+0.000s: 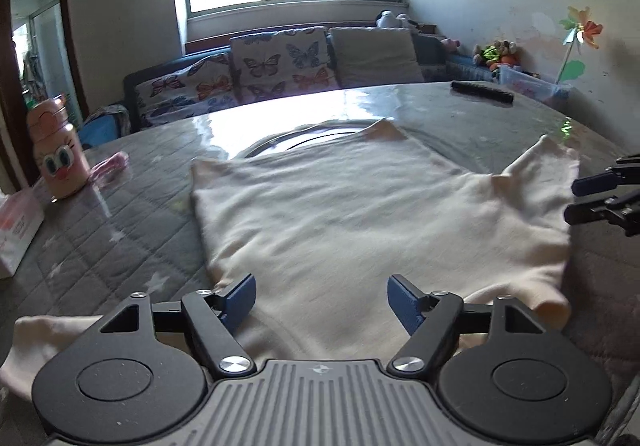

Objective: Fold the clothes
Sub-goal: 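Grasp the sleeve cuff with the right gripper and lift it up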

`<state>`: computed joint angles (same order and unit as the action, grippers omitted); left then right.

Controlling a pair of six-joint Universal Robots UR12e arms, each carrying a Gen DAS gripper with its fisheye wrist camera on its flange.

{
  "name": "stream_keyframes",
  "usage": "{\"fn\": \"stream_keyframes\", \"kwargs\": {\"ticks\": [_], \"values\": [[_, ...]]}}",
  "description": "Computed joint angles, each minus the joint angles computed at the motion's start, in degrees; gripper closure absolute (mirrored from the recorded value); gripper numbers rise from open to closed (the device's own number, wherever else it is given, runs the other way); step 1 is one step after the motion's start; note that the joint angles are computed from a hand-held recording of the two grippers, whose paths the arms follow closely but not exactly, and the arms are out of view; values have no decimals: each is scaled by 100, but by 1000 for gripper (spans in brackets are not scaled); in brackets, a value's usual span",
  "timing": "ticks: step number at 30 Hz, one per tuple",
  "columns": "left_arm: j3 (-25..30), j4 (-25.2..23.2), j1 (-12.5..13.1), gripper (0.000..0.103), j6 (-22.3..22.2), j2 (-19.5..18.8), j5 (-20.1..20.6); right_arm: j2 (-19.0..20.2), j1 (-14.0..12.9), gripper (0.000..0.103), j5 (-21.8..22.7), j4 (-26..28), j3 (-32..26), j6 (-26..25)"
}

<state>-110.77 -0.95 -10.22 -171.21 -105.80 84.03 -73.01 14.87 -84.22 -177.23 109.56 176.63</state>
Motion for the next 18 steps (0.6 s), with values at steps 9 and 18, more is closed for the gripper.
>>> {"fn": "stream_keyframes", "kwargs": {"ticks": [9,18], "values": [[404,-254,-316,20,261,-249,-303,70,-252,48,-1319,-156,31,901],[696,-590,-500,18,358,-428,-278,277,-541,56,-1945,15,-124,1816]]}}
